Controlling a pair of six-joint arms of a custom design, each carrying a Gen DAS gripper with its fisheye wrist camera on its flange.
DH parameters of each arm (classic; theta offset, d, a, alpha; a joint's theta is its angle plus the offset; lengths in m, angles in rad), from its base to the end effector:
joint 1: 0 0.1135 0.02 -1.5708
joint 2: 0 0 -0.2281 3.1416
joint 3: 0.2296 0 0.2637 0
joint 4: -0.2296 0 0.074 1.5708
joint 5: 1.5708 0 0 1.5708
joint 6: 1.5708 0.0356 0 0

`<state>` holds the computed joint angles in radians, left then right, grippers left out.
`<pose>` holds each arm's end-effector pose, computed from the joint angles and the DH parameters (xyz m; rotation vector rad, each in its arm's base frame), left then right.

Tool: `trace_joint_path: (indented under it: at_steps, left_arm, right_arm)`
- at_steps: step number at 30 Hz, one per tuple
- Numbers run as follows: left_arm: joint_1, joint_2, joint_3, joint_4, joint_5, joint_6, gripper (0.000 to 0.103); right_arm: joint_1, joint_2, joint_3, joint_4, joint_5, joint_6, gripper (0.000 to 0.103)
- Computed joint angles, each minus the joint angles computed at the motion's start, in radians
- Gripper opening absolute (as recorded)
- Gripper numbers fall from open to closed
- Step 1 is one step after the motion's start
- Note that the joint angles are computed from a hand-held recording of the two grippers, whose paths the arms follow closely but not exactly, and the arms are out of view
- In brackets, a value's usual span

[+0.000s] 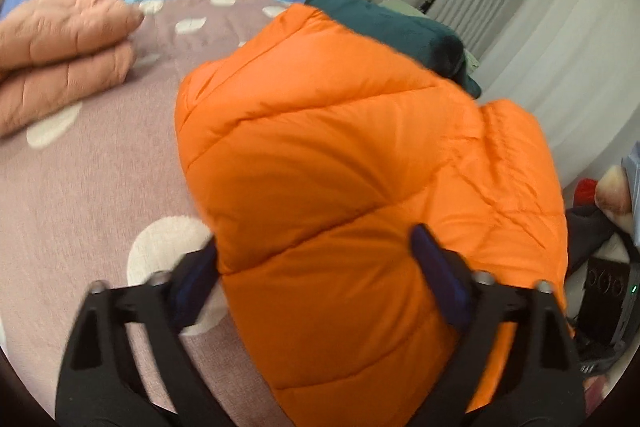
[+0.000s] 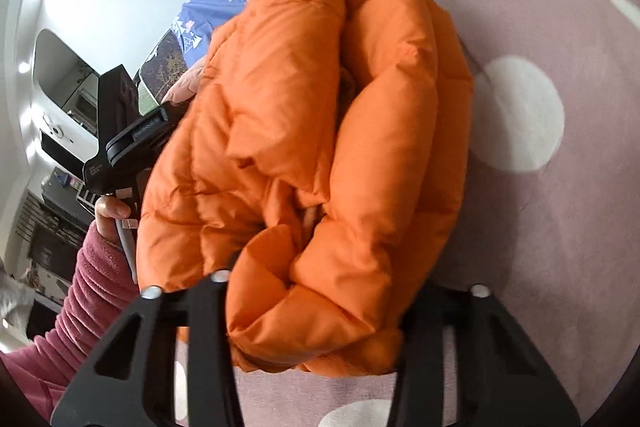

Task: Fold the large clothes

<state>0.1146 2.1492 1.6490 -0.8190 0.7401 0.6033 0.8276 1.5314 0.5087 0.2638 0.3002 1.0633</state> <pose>0.4237 0.0246 0.1369 0.7346 2.4318 -0.8088 0.1934 0.1949 0.0792 0.4307 2.3300 0.6146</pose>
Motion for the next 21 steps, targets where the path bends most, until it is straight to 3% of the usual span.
trace_joint_path:
  at_steps: [4, 7, 15, 17, 21]
  left_arm:
    - [-0.009, -0.125, -0.136, 0.111, -0.029, 0.022, 0.056]
    - [-0.013, -0.196, -0.202, 0.167, -0.044, 0.023, 0.045]
    - [0.003, -0.288, -0.26, 0.215, -0.022, 0.014, 0.033]
    - [0.01, -0.309, -0.266, 0.219, -0.004, 0.01, 0.032]
    - [0.02, -0.34, -0.241, 0.213, 0.03, -0.014, 0.031]
  right_arm:
    - [0.029, -0.004, 0.043, -0.074, 0.055, -0.015, 0.032]
    - [0.059, -0.015, 0.068, -0.119, 0.106, -0.027, 0.03]
    - [0.121, -0.105, 0.058, -0.198, 0.215, -0.052, 0.029]
    - [0.182, -0.198, -0.003, -0.244, 0.28, -0.027, 0.029]
    - [0.216, -0.265, 0.005, -0.3, 0.339, -0.085, 0.029]
